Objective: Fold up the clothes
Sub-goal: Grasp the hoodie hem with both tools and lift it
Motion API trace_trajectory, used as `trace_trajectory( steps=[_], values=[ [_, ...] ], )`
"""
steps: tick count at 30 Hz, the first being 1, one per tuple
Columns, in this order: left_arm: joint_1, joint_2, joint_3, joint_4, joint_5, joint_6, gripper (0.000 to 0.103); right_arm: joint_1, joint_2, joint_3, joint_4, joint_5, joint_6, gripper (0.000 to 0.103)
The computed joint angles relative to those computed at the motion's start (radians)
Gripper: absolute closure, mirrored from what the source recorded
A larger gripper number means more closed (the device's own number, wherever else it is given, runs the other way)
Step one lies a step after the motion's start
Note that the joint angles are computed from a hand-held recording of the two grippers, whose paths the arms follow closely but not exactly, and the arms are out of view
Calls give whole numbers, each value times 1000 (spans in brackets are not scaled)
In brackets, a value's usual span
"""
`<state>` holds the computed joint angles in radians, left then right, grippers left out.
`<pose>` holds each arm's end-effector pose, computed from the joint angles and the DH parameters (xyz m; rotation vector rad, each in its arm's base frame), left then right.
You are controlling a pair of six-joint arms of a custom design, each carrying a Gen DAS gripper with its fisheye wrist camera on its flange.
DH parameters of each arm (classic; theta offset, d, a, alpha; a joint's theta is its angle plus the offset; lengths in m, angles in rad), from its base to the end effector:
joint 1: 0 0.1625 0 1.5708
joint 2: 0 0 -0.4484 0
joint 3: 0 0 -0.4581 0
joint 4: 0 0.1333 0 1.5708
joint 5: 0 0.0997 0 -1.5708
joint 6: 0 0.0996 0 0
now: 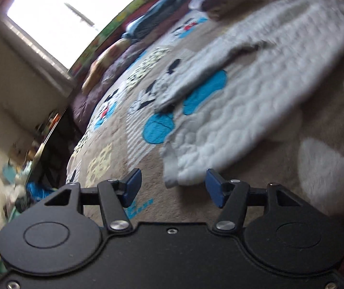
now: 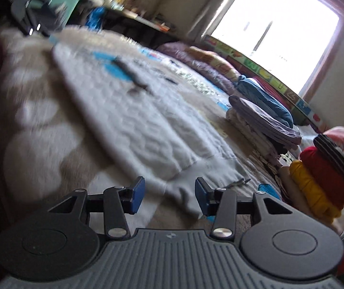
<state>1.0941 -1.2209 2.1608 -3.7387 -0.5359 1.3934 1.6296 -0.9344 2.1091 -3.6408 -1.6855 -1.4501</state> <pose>-0.0373 -0.5495 0.2906 0.9388 1.5193 -0.6304 0.1559 -0.5746 0.1164 1.5752 -1.7712 0.7862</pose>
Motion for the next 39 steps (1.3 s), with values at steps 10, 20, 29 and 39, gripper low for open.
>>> trace_trajectory(
  steps=[10,20,29,39],
  values=[
    [50,30,24,-38,-67,223,43,2,67,-12,-107,-56,-119,55],
    [99,93,-30,-151,-174,340,43,-5,102,-25,-168,-34,-183,55],
    [123,103,-54,-166,-231,292,44,-25,125,-51,-186,21,-218,51],
    [116,98,-81,-137,-236,172,86,-26,84,-63,-45,57,-147,89]
  ],
)
